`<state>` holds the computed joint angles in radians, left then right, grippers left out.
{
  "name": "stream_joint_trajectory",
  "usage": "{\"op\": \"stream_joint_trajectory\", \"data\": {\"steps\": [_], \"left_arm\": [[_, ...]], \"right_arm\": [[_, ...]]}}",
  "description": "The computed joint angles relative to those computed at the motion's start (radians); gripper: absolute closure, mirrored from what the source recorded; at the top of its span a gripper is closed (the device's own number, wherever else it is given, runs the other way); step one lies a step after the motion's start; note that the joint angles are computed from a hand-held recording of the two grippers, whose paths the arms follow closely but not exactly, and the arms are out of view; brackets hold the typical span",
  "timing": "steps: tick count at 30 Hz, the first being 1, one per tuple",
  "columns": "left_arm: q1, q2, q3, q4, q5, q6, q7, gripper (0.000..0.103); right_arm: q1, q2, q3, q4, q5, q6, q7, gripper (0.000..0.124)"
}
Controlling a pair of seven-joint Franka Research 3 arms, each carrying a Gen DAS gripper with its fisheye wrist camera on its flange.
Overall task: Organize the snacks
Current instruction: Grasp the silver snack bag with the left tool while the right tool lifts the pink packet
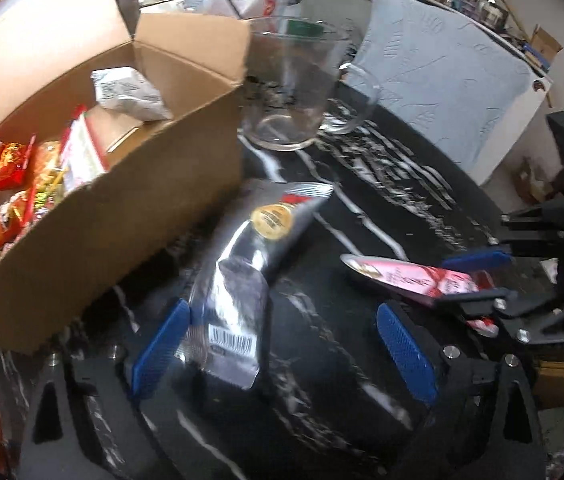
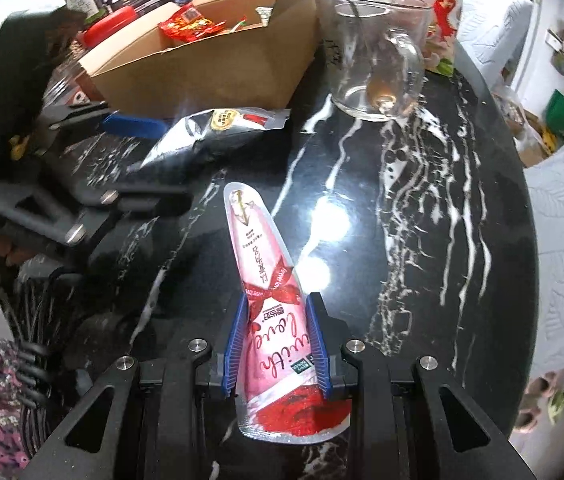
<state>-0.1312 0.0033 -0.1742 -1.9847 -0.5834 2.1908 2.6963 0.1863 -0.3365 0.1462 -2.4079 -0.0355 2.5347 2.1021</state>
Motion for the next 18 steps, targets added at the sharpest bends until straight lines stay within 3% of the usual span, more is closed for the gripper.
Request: {"op": "stream_joint_trajectory", "data": {"steps": [5,9,18], "left_arm": [[0.0,-0.016,0.006,0.001,-0.04,0.027,-0.006,0.006],[-0.006,0.02,-0.002,0.025,-0.001,0.081,-0.034,0.006],[0.002,0.103,-0.036,0.084,0.078,0.081,-0.069,0.006]], "right_arm": [[-0.025,-0.032,0.022,-0.012,-0.043,-0.038,0.081,0.094],[-0.042,-0.047,0.034,-0.016,-0.079,-0.063,0.142,0.094],[-0.045,-0.042,0.047,0.001,-0.143,-0.091,0.241,0.094]]}}
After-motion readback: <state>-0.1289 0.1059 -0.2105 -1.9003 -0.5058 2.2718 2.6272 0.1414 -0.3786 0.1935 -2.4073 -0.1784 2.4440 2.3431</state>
